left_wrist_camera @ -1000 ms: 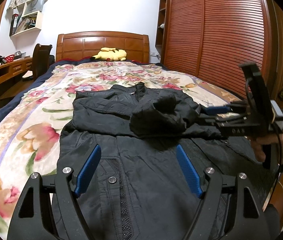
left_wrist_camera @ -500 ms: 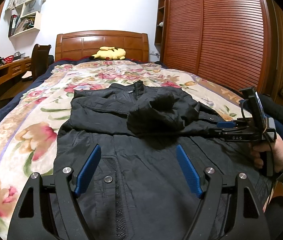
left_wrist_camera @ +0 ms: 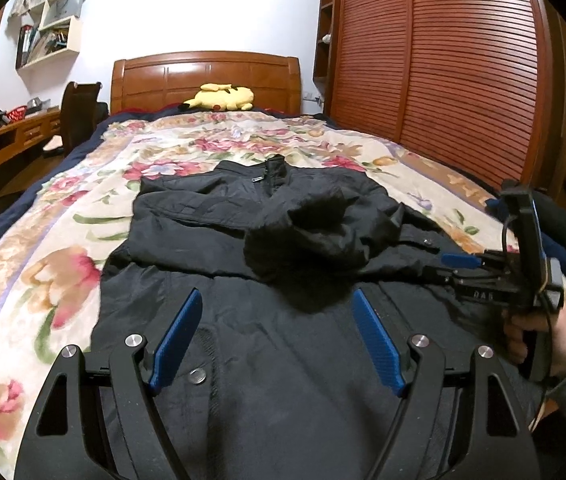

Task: Fold large clothes

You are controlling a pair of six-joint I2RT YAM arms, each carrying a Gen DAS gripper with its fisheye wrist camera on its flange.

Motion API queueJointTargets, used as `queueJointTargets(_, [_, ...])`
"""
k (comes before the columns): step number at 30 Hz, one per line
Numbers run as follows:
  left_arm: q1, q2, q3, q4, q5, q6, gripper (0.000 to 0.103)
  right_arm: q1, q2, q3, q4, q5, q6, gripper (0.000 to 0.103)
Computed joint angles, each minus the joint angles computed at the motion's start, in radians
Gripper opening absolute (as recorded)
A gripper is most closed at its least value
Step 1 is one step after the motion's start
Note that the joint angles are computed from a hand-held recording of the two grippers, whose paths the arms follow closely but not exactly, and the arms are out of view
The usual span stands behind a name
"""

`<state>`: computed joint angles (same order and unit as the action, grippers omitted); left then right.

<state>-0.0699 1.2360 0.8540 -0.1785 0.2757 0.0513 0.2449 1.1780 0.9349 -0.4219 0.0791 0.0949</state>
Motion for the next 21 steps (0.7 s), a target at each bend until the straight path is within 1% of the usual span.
queueJointTargets(3, [-0.029, 0.035, 0.046, -0.019, -0.024, -0.004, 0.078, -0.014, -0.013, -0.013, 0.011, -0.026, -0.001, 0.054])
queueJointTargets(9, [-0.123, 0.182, 0.195, -0.052, -0.145, 0.016, 0.078, -0.020, -0.002, -0.003, 0.004, -0.048, -0.004, 0.054])
queueJointTargets(12, [-0.158, 0.271, 0.299, -0.091, -0.199, 0.015, 0.078, -0.019, 0.000, -0.001, 0.006, -0.047, -0.004, 0.054])
queueJointTargets(16, [-0.186, 0.384, 0.440, -0.164, -0.234, 0.013, 0.078, -0.029, -0.006, -0.009, 0.017, -0.062, -0.001, 0.054])
queueJointTargets(20, [-0.215, 0.486, 0.558, -0.229, -0.281, 0.044, 0.078, -0.027, -0.008, -0.015, 0.026, -0.067, 0.005, 0.054])
queueJointTargets(21, [-0.220, 0.500, 0.574, -0.237, -0.290, 0.048, 0.070, -0.029, -0.008, -0.015, 0.027, -0.074, 0.004, 0.054])
